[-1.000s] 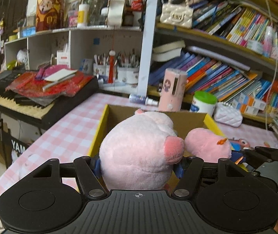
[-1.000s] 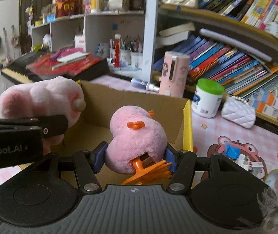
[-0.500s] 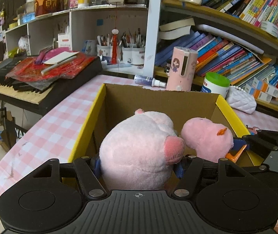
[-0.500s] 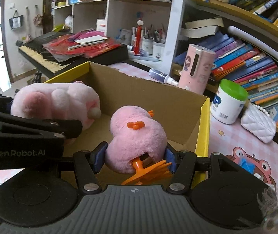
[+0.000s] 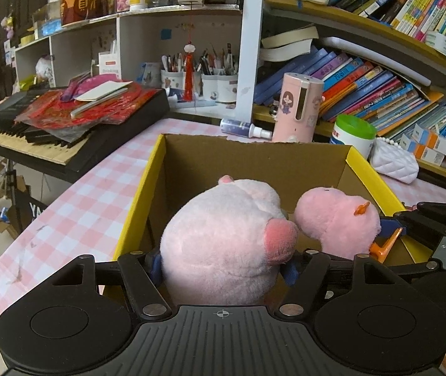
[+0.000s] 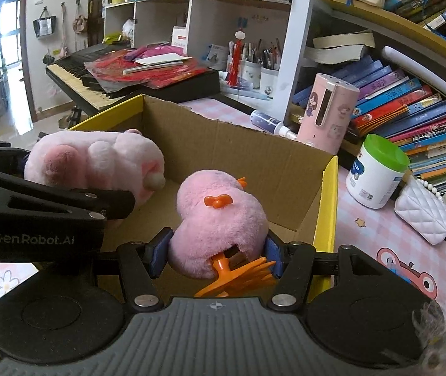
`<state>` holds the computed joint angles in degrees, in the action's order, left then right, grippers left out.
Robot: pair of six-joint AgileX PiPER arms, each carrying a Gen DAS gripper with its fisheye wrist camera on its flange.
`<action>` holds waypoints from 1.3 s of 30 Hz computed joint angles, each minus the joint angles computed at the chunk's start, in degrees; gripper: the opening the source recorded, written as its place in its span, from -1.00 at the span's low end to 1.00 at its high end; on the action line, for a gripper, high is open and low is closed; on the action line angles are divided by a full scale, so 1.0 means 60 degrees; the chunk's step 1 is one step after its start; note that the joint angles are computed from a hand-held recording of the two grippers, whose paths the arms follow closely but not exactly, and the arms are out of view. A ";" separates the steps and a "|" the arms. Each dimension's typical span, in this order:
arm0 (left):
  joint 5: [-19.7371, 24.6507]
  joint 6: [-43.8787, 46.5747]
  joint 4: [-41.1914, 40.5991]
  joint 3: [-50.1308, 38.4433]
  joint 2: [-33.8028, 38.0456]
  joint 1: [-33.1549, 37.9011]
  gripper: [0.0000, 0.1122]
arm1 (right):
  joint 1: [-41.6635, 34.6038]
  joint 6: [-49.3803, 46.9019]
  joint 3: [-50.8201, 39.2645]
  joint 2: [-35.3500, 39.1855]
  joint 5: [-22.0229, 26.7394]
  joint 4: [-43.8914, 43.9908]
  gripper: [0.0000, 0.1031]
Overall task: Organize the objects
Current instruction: 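Open both tools to release the plush toys inside the box and lift out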
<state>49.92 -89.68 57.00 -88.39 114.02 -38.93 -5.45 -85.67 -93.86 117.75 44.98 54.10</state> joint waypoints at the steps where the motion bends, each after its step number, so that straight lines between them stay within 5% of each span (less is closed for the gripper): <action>1: 0.0051 -0.0040 -0.0006 -0.0013 0.0001 -0.0017 0.26 | 0.0015 -0.0004 0.0038 -0.0020 -0.0075 0.0030 0.13; 8: 0.0159 -0.0600 0.0572 0.0379 -0.0338 -0.0268 0.51 | 0.0011 -0.0252 0.0508 -0.0317 -0.0525 0.0401 0.41; 15: 0.0384 -0.1628 0.1555 0.1158 -0.1015 -0.0736 0.53 | -0.0111 -0.0758 0.1745 -0.1277 -0.1107 0.1252 0.56; 29: 0.1215 -0.2979 0.2293 0.2899 -0.2302 -0.2089 0.66 | -0.0584 -0.1180 0.4819 -0.3740 -0.1845 0.2707 0.70; 39: 0.1939 -0.3993 0.1793 0.4208 -0.3073 -0.3301 0.75 | -0.0952 -0.0583 0.7004 -0.5407 -0.2436 0.2119 0.80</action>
